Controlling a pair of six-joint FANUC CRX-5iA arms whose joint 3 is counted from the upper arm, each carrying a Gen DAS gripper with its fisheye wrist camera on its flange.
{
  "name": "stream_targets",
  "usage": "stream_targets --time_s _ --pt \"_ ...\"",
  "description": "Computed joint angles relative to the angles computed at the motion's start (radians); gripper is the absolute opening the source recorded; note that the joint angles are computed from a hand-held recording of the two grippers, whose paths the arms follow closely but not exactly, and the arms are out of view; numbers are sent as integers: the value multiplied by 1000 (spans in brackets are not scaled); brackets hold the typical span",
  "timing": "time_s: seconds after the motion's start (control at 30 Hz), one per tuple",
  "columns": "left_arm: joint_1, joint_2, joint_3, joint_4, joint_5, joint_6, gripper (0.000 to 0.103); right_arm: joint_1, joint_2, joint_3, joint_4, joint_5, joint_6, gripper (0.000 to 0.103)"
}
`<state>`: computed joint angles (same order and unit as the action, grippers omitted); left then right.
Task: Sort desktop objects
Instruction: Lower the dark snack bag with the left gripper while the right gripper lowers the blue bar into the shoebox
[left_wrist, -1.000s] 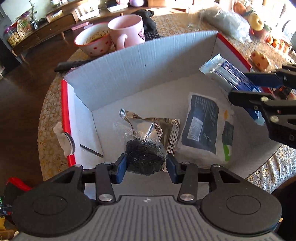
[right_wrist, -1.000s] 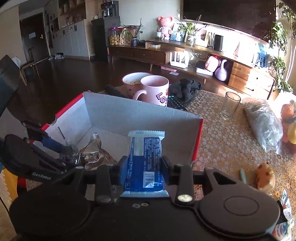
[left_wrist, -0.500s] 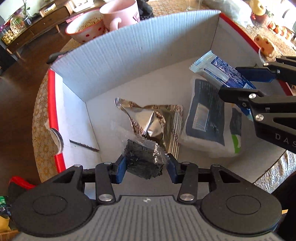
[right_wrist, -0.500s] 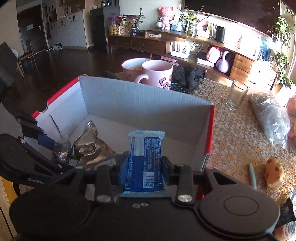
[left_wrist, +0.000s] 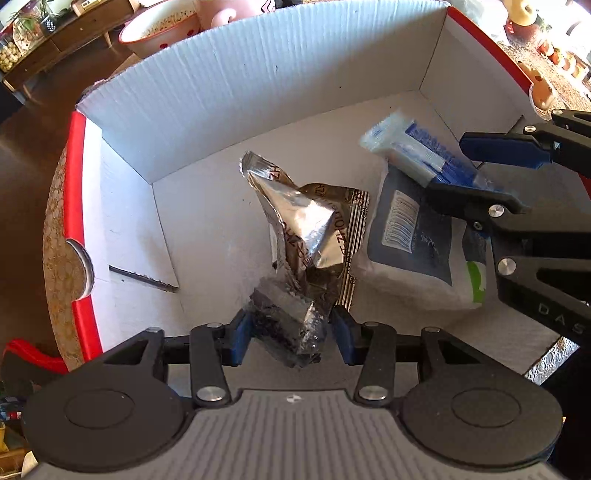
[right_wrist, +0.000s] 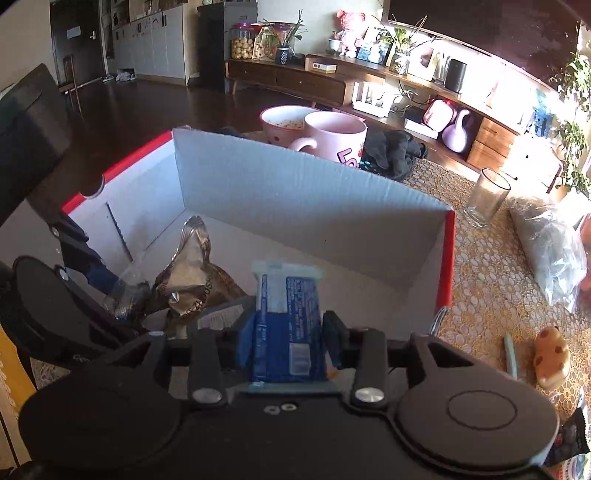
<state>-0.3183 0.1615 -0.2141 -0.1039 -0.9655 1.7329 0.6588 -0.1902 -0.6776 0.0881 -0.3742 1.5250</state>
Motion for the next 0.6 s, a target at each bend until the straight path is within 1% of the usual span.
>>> stream_targets --time_s 0.07,0.13,0.17,0.2,0.27,0.3,0.37,0.4,0.53,0.6 --pt "0 0 -1 -5 0 9 56 0 0 -2 5 1 -5 41" --pt "4 -4 -10 7 9 1 57 -5 0 5 -23 -6 23 45" --pt "4 -4 -10 8 8 4 58 -15 0 22 -77 -21 81 47" --pt "2 -5 -10 9 6 5 58 -19 -5 30 -112 -32 119 52" --pt "0 -8 -11 10 6 6 60 -10 -22 9 -82 -13 95 59" --pt "0 -13 -14 11 10 8 60 -11 -31 6 -95 -8 111 65" --pt "-1 -22 -19 14 12 10 60 -20 -47 15 -145 -21 166 65" --pt "-1 -30 -23 15 16 13 60 -19 -58 11 -143 -22 163 65" --pt "-14 -56 -23 -5 11 40 60 -45 -85 33 -209 -54 225 65" --pt "-21 -73 -26 -17 9 60 60 -55 -103 34 -220 -65 233 65"
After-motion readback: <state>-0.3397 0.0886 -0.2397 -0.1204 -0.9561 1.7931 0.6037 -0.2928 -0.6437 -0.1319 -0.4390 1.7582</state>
